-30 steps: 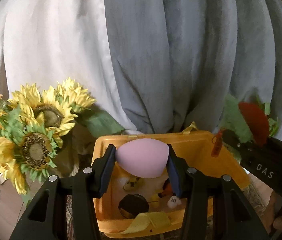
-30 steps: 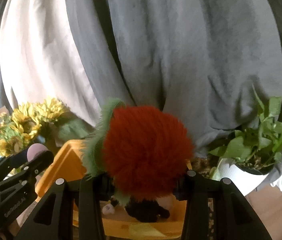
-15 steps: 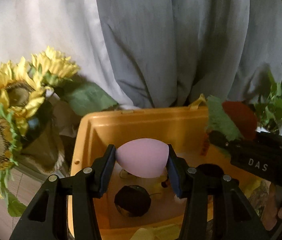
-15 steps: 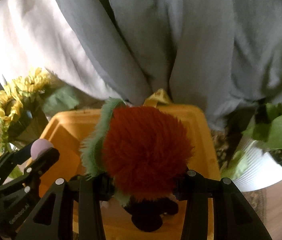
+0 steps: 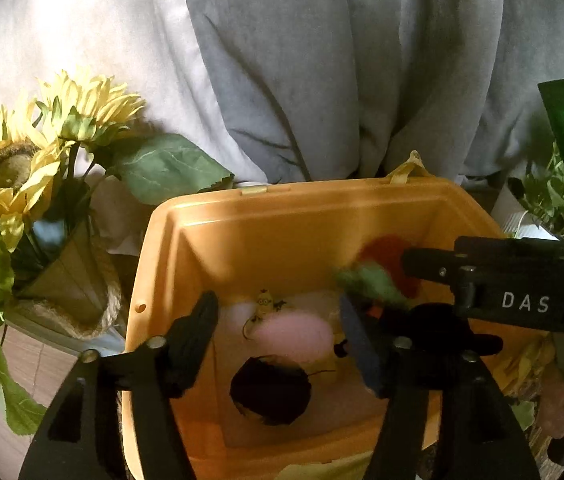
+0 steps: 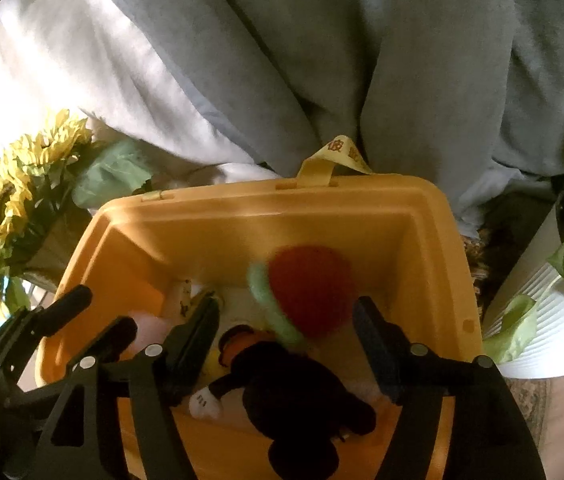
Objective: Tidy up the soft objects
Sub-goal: 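Open both tools to drop the sponge and plush into the crate, then withdraw both tools from the crate toward the tissue pack and green frog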
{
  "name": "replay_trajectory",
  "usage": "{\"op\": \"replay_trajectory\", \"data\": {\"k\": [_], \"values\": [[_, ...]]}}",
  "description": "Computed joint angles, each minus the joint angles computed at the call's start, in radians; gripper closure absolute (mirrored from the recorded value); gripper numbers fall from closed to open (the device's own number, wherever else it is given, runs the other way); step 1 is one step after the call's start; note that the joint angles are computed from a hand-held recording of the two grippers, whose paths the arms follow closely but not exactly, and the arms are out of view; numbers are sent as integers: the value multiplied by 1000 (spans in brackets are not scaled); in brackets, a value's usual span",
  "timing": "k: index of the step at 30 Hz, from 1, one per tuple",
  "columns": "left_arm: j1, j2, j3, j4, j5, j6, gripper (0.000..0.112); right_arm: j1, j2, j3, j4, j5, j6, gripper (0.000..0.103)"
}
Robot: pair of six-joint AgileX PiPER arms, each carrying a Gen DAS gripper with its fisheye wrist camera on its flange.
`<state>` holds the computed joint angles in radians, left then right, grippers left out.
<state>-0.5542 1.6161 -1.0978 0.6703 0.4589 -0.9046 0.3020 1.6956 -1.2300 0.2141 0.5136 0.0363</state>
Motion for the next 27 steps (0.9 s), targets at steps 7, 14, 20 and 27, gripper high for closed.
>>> {"op": "replay_trajectory", "data": {"k": [7, 14, 20, 27], "values": [[-9, -54, 15, -15, 8, 11, 38, 12, -81, 60, -68, -42, 85, 33], [-83, -172, 59, 119, 57, -112, 34, 69, -237, 158, -343, -82, 362, 33], [-178, -269, 97, 231, 134, -220, 30, 131, -379, 235, -588, -58, 618, 33], [-333, -367, 135, 328, 288, -339, 27, 261, -549, 319, -890, 61, 950, 27]]}}
